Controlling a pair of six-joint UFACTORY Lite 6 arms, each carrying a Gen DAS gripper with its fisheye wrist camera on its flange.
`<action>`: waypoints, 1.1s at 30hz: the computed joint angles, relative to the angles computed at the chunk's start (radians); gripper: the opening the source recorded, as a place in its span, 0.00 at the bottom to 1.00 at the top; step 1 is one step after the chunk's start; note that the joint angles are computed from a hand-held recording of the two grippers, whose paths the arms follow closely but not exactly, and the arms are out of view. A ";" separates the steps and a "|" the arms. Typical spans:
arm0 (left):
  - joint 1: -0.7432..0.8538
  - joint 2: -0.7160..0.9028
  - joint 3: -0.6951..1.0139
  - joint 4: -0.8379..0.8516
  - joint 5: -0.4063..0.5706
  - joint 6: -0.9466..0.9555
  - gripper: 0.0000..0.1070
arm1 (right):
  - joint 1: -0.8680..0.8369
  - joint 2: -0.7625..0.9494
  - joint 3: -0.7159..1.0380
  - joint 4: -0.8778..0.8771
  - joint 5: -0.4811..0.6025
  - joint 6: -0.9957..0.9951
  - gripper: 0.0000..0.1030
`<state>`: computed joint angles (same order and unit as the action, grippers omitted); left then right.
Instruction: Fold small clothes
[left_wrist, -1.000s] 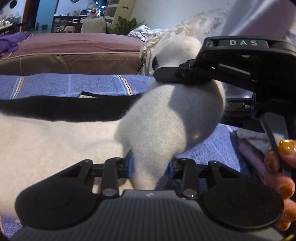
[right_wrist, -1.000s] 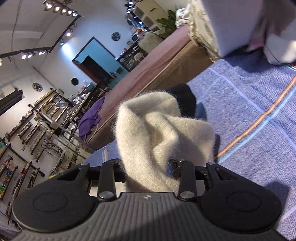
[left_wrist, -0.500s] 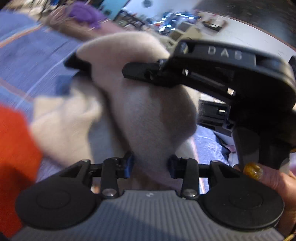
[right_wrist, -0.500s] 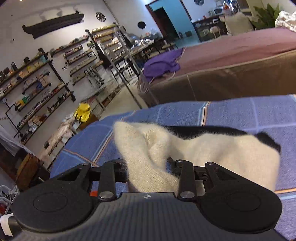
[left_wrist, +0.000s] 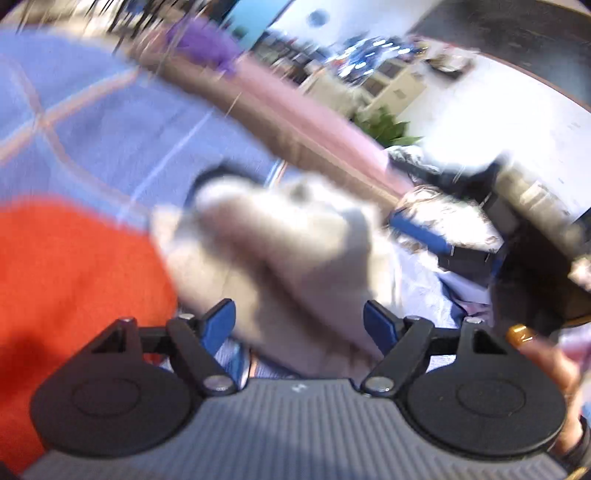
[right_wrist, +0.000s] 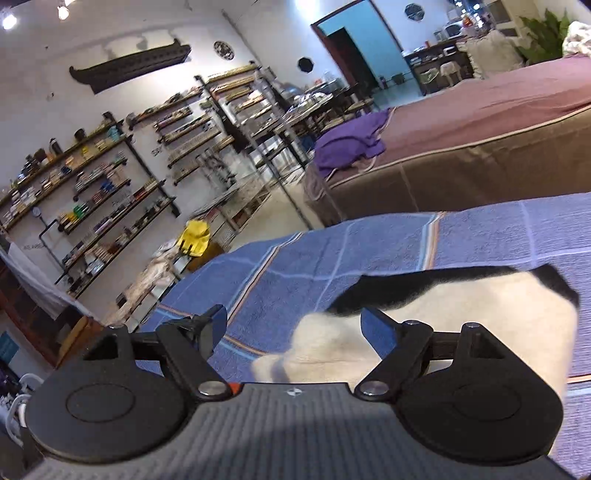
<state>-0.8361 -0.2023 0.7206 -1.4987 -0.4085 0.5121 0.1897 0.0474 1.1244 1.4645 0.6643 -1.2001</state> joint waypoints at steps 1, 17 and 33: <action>-0.018 0.004 0.034 -0.046 -0.037 0.105 0.71 | -0.004 -0.029 -0.024 -0.007 -0.060 0.000 1.00; 0.025 0.681 0.933 -0.782 -0.327 1.351 0.67 | -0.048 -0.129 -0.257 -0.159 -0.369 -0.027 1.00; 0.328 0.308 0.258 0.088 0.348 0.193 0.91 | -0.140 -0.141 -0.346 -0.020 -0.186 -0.130 1.00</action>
<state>-0.5082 0.1055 0.9788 -1.4107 -0.0604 0.7053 0.0492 -0.0937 0.7782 1.4449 0.4779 -1.3300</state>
